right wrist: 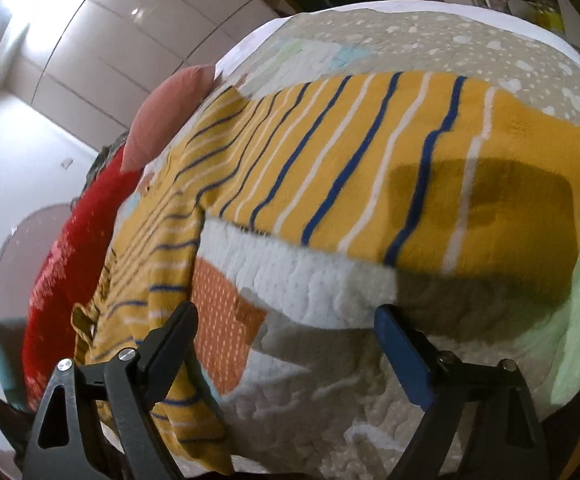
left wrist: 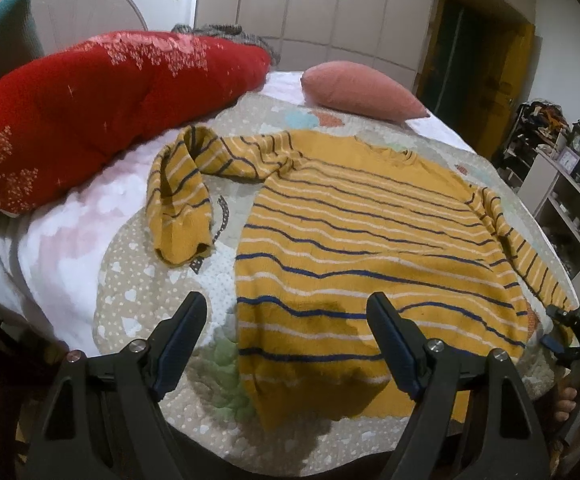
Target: Fold small clothes
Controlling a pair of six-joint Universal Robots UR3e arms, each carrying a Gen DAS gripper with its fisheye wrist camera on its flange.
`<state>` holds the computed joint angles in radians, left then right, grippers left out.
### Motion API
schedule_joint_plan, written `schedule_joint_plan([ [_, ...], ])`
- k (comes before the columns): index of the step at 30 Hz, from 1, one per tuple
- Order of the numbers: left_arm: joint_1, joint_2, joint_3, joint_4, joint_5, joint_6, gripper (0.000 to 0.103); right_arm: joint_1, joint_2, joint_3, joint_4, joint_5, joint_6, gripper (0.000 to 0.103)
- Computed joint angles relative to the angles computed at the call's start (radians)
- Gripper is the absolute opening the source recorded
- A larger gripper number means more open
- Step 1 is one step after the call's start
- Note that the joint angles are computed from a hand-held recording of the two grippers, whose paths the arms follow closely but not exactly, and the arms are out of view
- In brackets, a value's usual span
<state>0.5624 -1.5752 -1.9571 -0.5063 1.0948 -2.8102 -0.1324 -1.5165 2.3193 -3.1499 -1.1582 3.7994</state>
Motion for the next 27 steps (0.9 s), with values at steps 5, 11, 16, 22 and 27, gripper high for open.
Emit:
schedule_joint_plan([
  [5, -0.038, -0.041, 0.051, -0.014, 0.014, -0.018, 0.081, -0.005, -0.043, -0.022, 0.029, -0.044, 0.017, 0.092],
  [11, -0.105, -0.102, 0.123, -0.010, 0.045, -0.044, 0.081, -0.154, -0.113, 0.074, 0.015, 0.033, 0.010, 0.083],
  [16, -0.162, -0.140, 0.174, -0.025, 0.075, -0.051, 0.081, -0.190, -0.115, 0.117, -0.082, 0.002, 0.056, 0.080],
  [22, -0.199, -0.167, 0.217, -0.031, 0.094, -0.077, 0.081, -0.201, -0.015, -0.021, -0.055, -0.133, 0.051, 0.048],
  [27, -0.216, -0.183, 0.245, -0.035, 0.110, -0.086, 0.081, -0.315, -0.002, -0.072, 0.007, -0.087, -0.014, 0.013],
])
